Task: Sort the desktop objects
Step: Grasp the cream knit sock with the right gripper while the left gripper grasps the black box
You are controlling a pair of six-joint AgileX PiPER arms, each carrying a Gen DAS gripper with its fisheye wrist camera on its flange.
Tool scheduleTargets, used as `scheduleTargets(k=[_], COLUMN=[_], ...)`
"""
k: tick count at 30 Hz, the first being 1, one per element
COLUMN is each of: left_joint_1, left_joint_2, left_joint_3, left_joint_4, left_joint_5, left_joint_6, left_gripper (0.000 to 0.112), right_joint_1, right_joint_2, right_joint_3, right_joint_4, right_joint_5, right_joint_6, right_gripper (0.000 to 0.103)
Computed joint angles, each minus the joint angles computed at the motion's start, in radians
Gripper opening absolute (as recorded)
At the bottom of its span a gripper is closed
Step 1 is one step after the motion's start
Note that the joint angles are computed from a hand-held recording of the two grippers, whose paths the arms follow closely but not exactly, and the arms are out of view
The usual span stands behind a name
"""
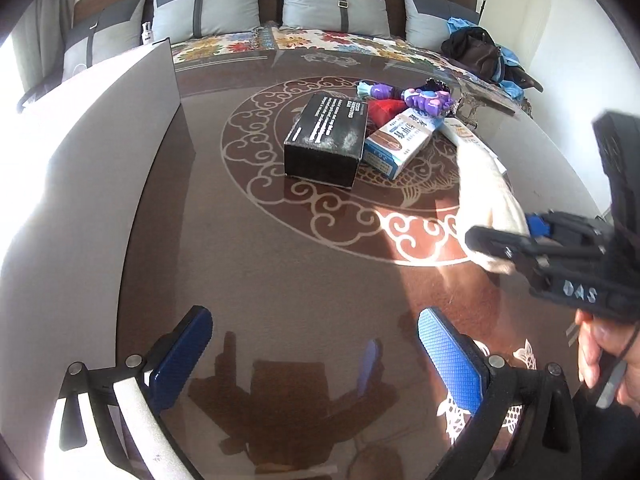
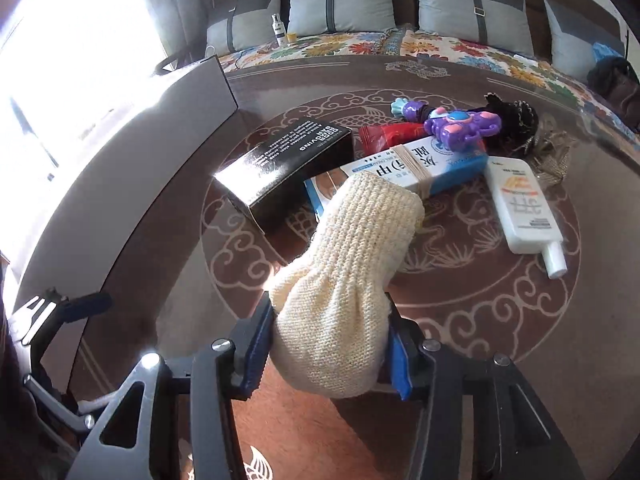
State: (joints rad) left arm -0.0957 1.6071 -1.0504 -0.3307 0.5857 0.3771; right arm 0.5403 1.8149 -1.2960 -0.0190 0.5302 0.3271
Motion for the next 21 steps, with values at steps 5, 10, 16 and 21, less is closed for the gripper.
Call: scheduleTargets(k=[5, 10, 16, 21], left_joint_1=[-0.033, -0.068, -0.078, -0.048], left_joint_2=[0.275, 0.461, 0.510, 0.404], left_joint_3=[-0.368, -0.639, -0.727, -0.560], left_joint_4=[0.005, 0.107, 0.083, 0.015], left_joint_5=[0.149, 0.248, 0.249, 0.175], left_joint_6=[-0.018, -0.099, -0.008, 0.016], left_gripper=[0.103, 0.103, 0.058, 0.058], right_joint_1=[-0.051, -0.075, -0.047, 0.025], right_joint_2=[-0.285, -0.474, -0.545, -0.557], right_joint_3=[0.362, 0.533, 0.580, 0.578], right_joint_4=[0.019, 0.045, 0.043, -0.079], right_joint_5=[-0.062, -0.064, -0.060, -0.050], right_joint_6=[-0.013, -0.011, 0.060, 0.204], right_gripper=[0.050, 0.050, 0.050, 0.050])
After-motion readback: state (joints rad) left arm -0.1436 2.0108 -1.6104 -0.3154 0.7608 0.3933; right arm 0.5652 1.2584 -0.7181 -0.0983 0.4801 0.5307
